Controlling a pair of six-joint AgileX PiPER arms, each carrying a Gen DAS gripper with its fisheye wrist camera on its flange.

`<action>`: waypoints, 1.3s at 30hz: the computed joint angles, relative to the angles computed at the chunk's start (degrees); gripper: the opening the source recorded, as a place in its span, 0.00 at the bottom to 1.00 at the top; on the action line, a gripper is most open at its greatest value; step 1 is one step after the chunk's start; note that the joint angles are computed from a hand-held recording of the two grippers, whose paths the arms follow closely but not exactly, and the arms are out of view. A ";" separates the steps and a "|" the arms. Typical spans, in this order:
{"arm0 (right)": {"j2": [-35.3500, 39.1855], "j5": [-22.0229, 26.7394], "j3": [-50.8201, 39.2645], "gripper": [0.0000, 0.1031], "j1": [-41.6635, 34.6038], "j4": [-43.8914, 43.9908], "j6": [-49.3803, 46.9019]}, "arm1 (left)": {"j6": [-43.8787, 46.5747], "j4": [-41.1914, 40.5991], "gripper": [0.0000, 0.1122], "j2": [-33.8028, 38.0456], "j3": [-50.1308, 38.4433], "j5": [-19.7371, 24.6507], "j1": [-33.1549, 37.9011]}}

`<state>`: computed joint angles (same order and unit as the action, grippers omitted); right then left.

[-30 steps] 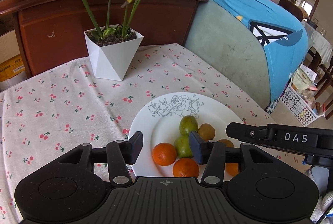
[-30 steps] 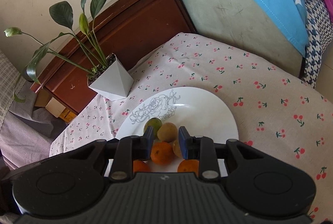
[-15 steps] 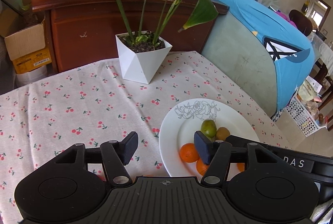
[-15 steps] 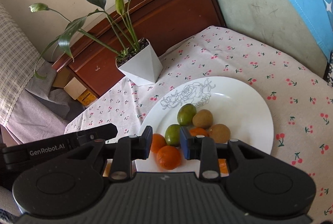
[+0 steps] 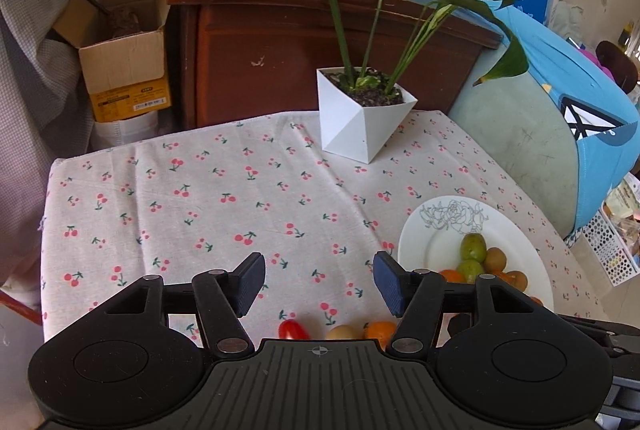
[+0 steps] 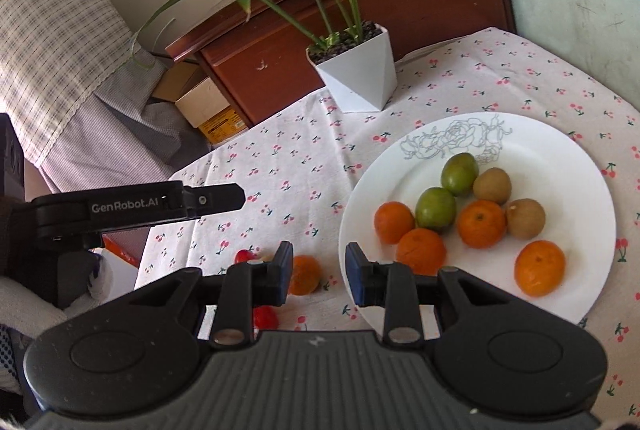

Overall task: Organize fruits
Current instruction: 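Move both tools back to the fruit row beside the plate, then grasp a red cherry tomato with the left tool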

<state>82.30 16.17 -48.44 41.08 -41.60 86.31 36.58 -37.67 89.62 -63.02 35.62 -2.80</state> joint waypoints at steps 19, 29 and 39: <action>6.62 -1.07 -4.99 0.30 4.44 11.58 -17.14 | 1.87 3.04 0.53 1.12 3.09 -0.84 3.45; 11.55 3.94 -9.30 0.29 8.61 4.62 -15.52 | 3.30 4.33 0.53 1.41 4.12 -1.18 3.62; 12.58 7.07 -10.36 0.19 10.17 3.00 -16.19 | 6.55 3.56 0.52 0.98 5.32 -1.50 2.90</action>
<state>94.88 23.24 -58.80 51.25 -38.61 70.12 43.13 -34.11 90.60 -57.70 34.12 0.09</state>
